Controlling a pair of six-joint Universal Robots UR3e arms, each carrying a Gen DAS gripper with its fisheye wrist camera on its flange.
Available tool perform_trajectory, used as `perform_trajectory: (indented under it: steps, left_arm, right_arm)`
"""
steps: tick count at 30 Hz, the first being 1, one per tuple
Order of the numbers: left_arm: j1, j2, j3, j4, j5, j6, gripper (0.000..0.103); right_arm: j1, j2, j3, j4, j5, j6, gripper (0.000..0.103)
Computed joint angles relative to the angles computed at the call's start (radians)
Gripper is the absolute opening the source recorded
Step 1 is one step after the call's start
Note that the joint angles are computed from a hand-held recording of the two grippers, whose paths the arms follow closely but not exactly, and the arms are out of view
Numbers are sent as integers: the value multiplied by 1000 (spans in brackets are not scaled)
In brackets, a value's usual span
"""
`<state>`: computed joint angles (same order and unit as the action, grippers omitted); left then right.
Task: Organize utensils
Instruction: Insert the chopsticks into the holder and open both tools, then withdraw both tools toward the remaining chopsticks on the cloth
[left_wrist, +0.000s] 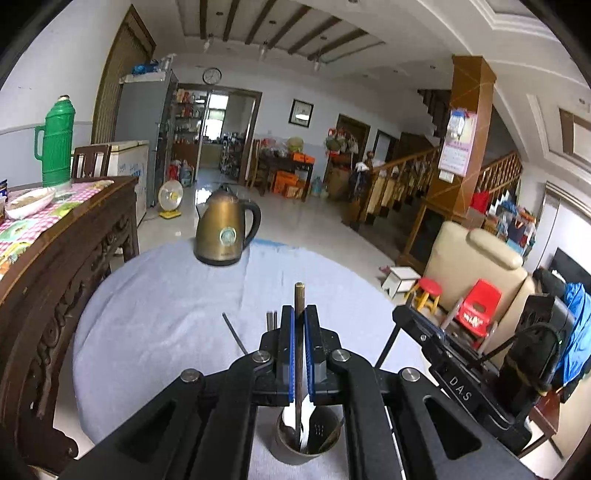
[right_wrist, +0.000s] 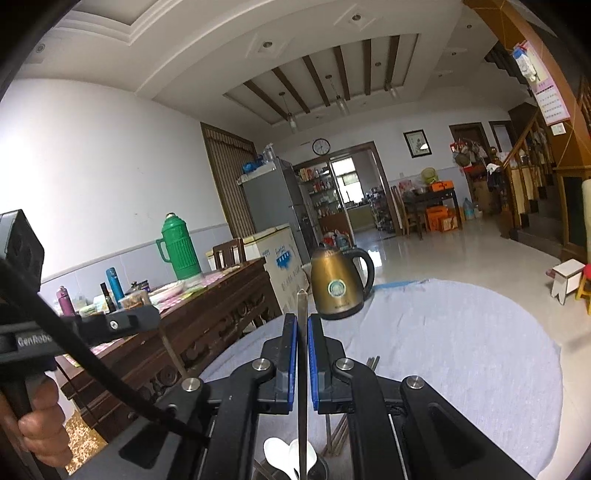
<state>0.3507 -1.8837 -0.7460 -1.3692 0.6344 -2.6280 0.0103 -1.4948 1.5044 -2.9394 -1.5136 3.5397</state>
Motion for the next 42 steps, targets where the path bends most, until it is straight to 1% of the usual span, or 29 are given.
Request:
perform_trajectory:
  steps: [3,9,12,14,15,16,17,18,19,21,22,24,27,30,32,38,42]
  left_arm:
    - [-17,17,-57,23,38,10,5]
    - [-24,43,-110,-16,80,59,5]
    - [-11,34,-64,-128,71,113,6]
    - [8,41,-58,-164,49,141,13]
    - [17,51,-71,-157,40,142,23]
    - [31,67,-93,-140,29,136,34]
    - [48,82,-112,-126,12,130,38]
    - [61,92,-126,-117,-2,129,40]
    - [73,104,-139,-111,-13,127,41]
    - [91,122,-157,-90,-18,118,42]
    - [96,131,-170,-75,-16,113,44]
    - [107,154,-203,-43,-10,104,48]
    - [117,190,-270,24,11,91,56]
    - [110,209,-317,109,70,59,65]
    - [112,210,-331,134,93,50,66]
    - [123,173,-318,129,145,43,68]
    - [119,145,-319,155,194,26,68]
  right_arm:
    - [1,-8,26,-1,11,-1,6]
    - [-8,-36,91,0,47,0,7]
    - [-29,-62,116,23,115,-8,7]
    - [-36,-81,132,34,141,-14,13]
    - [-34,-91,141,28,136,-16,19]
    - [-35,-106,158,11,128,-15,21]
    - [-38,-118,172,0,132,-10,22]
    - [-53,-138,191,-11,149,2,25]
    - [-56,-146,199,-18,150,12,29]
    - [-61,-178,225,-34,129,26,34]
    - [-63,-192,233,-35,123,27,40]
    - [-60,-215,242,-35,99,33,46]
    - [-74,-271,278,-37,91,45,46]
    - [-87,-306,285,-19,81,47,46]
    - [-102,-338,299,-9,74,52,46]
    - [-232,-447,372,43,143,110,46]
    - [-317,-505,423,86,187,122,46]
